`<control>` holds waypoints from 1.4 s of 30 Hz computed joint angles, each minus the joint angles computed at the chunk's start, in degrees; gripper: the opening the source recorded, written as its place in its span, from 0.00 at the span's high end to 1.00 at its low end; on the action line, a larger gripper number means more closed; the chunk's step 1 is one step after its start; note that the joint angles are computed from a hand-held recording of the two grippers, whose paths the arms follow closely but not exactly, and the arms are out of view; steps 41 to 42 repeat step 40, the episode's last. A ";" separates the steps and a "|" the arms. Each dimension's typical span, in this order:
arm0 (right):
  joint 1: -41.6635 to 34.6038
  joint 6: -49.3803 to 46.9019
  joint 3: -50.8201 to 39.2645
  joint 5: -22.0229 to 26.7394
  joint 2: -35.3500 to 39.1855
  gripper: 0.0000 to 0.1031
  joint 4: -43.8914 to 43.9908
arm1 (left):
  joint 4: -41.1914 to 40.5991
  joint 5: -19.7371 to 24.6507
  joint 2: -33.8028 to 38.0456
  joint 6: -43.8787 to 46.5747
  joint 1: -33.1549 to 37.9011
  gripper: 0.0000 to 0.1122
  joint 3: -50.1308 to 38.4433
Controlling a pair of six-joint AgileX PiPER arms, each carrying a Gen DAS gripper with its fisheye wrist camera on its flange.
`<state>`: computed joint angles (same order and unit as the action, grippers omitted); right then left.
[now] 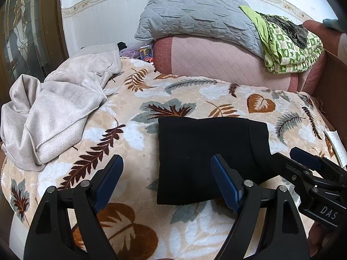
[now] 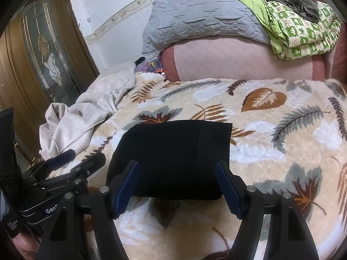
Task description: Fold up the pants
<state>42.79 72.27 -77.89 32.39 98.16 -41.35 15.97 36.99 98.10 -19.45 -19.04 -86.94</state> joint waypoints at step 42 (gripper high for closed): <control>0.98 2.86 4.38 0.12 -3.17 0.28 -2.23 | -2.81 -0.31 -2.59 2.14 -1.82 0.25 3.23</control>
